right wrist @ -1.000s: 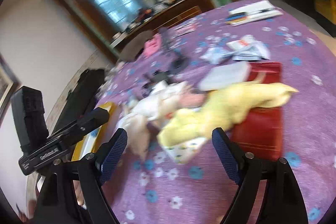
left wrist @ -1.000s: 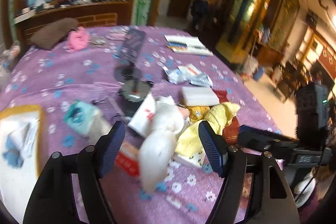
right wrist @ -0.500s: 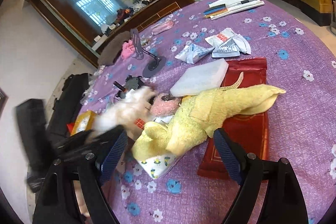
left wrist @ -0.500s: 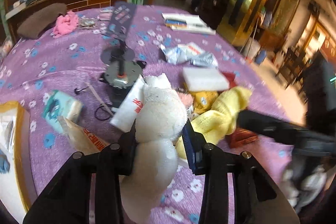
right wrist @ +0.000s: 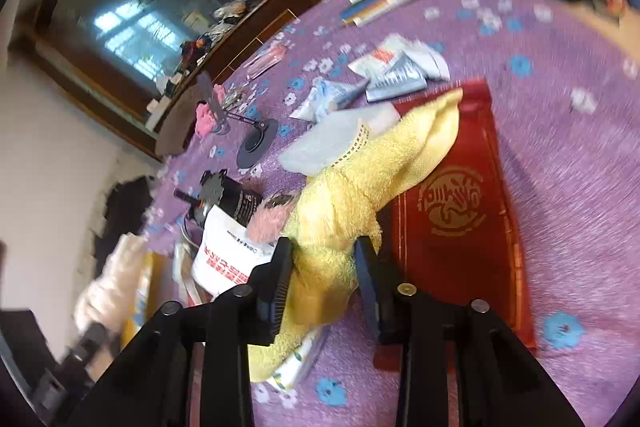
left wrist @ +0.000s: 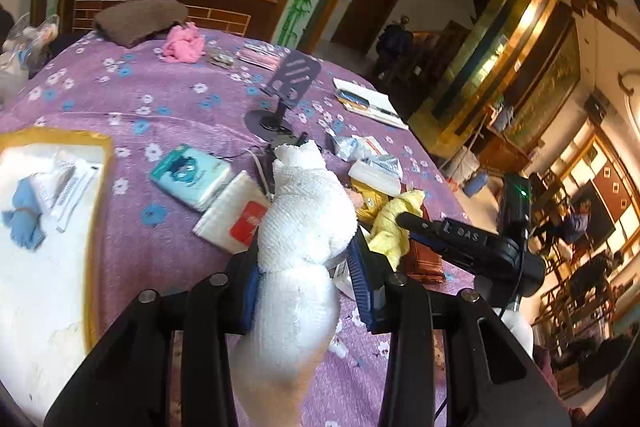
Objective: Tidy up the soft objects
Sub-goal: 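Grasp the white towel with the left gripper while the right gripper grasps the yellow towel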
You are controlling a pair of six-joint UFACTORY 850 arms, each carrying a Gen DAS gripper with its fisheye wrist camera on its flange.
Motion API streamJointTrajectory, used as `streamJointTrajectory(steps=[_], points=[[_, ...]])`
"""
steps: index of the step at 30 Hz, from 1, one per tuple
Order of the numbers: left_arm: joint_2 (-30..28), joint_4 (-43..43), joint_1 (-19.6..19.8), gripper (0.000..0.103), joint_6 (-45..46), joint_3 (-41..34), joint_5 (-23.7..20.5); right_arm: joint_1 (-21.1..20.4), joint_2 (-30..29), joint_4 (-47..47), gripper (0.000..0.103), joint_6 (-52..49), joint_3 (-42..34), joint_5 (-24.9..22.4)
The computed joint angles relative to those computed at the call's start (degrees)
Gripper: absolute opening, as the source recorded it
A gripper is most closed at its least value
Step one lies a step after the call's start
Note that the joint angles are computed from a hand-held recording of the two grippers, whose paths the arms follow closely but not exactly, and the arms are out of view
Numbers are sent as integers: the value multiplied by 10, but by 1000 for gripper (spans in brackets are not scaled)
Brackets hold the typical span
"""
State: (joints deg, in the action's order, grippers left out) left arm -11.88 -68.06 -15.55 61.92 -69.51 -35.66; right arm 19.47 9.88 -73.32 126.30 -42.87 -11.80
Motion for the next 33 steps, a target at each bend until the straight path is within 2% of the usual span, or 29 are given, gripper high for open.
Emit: streamJointTrajectory(steps=[2, 3, 8, 13, 14, 15, 16, 17, 18, 23, 27, 29, 30, 31, 33], points=[[14, -19, 12, 35, 16, 14, 0, 15, 15, -13, 5, 2, 3, -8], [24, -31, 19, 35, 26, 23, 1, 26, 21, -9, 3, -9, 2, -21], [58, -68, 49, 35, 56, 55, 10, 93, 39, -13, 3, -49, -12, -94], [88, -95, 91, 35, 75, 86, 11, 122, 54, -16, 5, -68, -13, -107], [92, -100, 99, 35, 78, 91, 9, 121, 54, 3, 10, -85, -11, -115], [97, -105, 108, 35, 82, 98, 5, 119, 52, 24, 30, -95, -11, -133], [100, -108, 113, 35, 85, 102, 5, 117, 50, 38, 63, -94, -9, -143], [102, -111, 119, 35, 90, 106, 3, 113, 48, 42, 74, -86, -10, -146], [103, -114, 124, 35, 95, 110, 2, 107, 46, 43, 77, -78, -6, -140], [91, -111, 132, 35, 92, 110, -4, 101, -18, 165, 76, -215, -56, -164], [88, -114, 131, 35, 95, 112, -7, 70, -82, 248, 72, -282, -101, -166], [90, -112, 129, 35, 100, 115, -3, 54, -101, 282, 59, -302, -111, -160], [91, -110, 128, 35, 102, 116, 1, 42, -102, 296, 37, -308, -104, -130], [91, -109, 127, 35, 103, 116, 5, 37, -100, 289, 38, -293, -98, -105], [89, -106, 128, 35, 104, 115, 15, 41, -92, 233, 38, -235, -87, -105]])
